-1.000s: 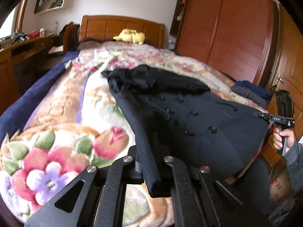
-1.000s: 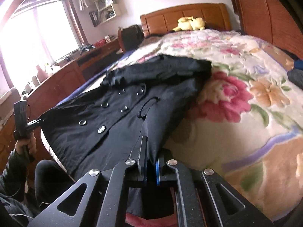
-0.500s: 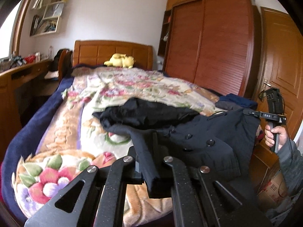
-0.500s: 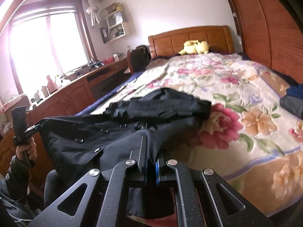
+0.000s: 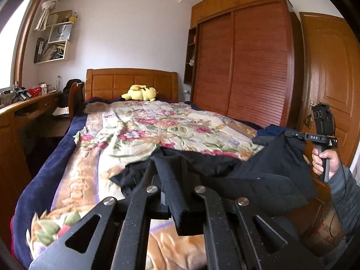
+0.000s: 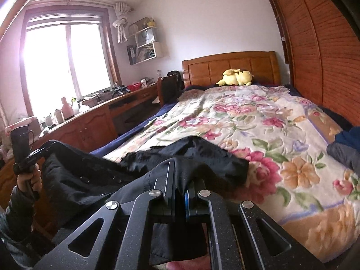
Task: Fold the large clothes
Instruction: 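Lift the hem with both tools and fold it over toward the collar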
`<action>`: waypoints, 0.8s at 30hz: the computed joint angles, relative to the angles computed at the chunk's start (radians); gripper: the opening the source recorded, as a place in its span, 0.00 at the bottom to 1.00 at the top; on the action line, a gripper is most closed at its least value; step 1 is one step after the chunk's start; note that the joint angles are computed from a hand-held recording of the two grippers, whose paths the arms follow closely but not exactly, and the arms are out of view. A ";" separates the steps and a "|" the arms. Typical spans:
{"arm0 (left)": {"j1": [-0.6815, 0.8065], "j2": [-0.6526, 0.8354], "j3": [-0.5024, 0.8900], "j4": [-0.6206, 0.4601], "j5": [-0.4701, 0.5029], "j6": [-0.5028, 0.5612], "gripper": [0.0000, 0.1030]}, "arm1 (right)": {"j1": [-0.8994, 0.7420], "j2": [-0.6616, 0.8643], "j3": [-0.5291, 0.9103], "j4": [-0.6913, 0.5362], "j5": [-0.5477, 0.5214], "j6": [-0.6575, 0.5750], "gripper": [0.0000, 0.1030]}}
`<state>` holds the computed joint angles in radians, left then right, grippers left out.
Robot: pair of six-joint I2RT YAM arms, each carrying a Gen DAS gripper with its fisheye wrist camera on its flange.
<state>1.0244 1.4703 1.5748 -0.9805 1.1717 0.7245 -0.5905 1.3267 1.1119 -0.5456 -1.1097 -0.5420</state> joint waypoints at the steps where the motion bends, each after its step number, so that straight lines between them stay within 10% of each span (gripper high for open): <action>1: -0.031 0.010 0.006 0.069 -0.022 -0.071 0.04 | 0.026 0.019 0.014 0.050 0.018 0.049 0.05; 10: -0.300 0.309 0.261 0.424 -0.311 -0.445 0.04 | 0.267 0.392 0.331 0.296 0.257 0.369 0.05; 24: -0.418 0.762 0.814 0.326 -0.468 -0.516 0.04 | 0.440 0.853 0.965 0.120 0.441 0.460 0.05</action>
<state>0.6064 2.2324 2.3893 -0.6545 0.7042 0.2082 -0.1505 2.1798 2.0770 -0.4257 -0.6683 -0.0818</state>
